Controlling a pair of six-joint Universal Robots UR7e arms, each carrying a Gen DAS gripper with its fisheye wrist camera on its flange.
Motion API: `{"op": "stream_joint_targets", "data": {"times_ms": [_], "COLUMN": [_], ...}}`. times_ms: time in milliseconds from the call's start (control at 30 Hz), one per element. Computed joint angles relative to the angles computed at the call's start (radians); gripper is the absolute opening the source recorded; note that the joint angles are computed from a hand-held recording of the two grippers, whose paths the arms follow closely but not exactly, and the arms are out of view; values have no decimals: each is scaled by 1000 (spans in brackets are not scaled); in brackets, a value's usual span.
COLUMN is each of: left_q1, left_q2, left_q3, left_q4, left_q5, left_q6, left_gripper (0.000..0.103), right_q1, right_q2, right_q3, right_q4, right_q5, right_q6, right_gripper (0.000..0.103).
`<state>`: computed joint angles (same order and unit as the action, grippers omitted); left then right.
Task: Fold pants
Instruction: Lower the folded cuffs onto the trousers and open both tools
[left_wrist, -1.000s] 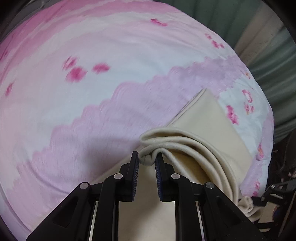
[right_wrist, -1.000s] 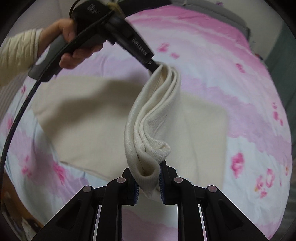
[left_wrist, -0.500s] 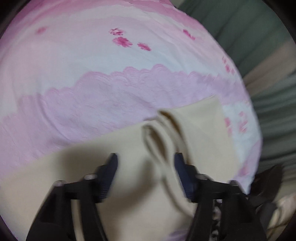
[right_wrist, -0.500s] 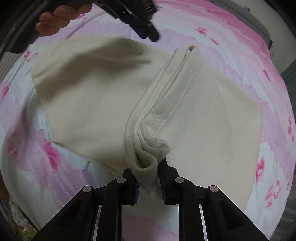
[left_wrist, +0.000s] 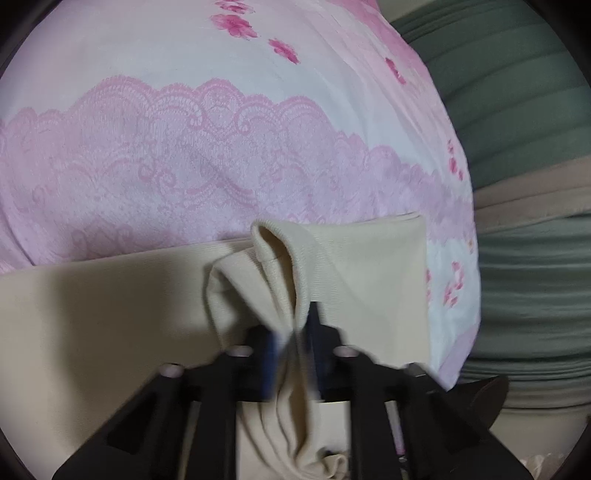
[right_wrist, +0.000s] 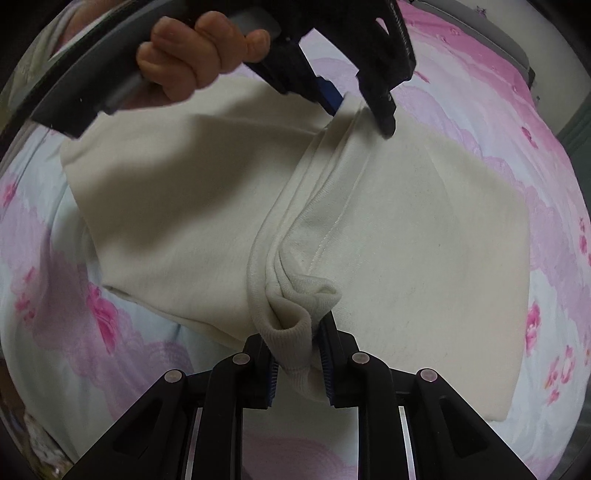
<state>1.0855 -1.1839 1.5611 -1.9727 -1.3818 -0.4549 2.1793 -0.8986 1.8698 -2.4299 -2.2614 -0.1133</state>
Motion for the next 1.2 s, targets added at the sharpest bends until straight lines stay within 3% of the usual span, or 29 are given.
{"op": "stream_joint_targets", "data": {"times_ms": [100, 267, 533, 667, 733, 833, 933, 1033, 1133, 1200], "left_q1": [-25, -50, 31, 30, 16, -6, -71, -144, -225, -302], "left_q2": [-34, -78, -84, -96, -110, -141, -198, -272, -351, -403], "left_q3": [-1, -21, -26, 3, 16, 31, 70, 112, 149, 168], "left_q4": [-11, 53, 155, 160, 177, 206, 268, 346, 442, 559], "left_q5": [-7, 62, 121, 191, 253, 316, 456, 530, 593, 645], "left_q6": [57, 117, 73, 35, 19, -7, -40, -81, -186, -309], "left_gripper": [11, 11, 12, 27, 43, 46, 46, 53, 58, 62], "right_q1": [8, 53, 62, 57, 50, 44, 36, 47, 59, 70], "right_q2": [-14, -41, 93, 129, 112, 84, 46, 4, -50, -81], "right_q3": [-1, -28, -94, -99, -88, -75, -68, -49, -25, -19], "right_q4": [-1, -11, 7, 55, 68, 72, 115, 140, 150, 146], "right_q5": [6, 65, 101, 90, 139, 183, 277, 317, 307, 274], "right_q6": [3, -12, -20, -9, 9, 35, 68, 65, 87, 88], "right_gripper": [21, 20, 21, 30, 39, 44, 46, 46, 52, 63]}}
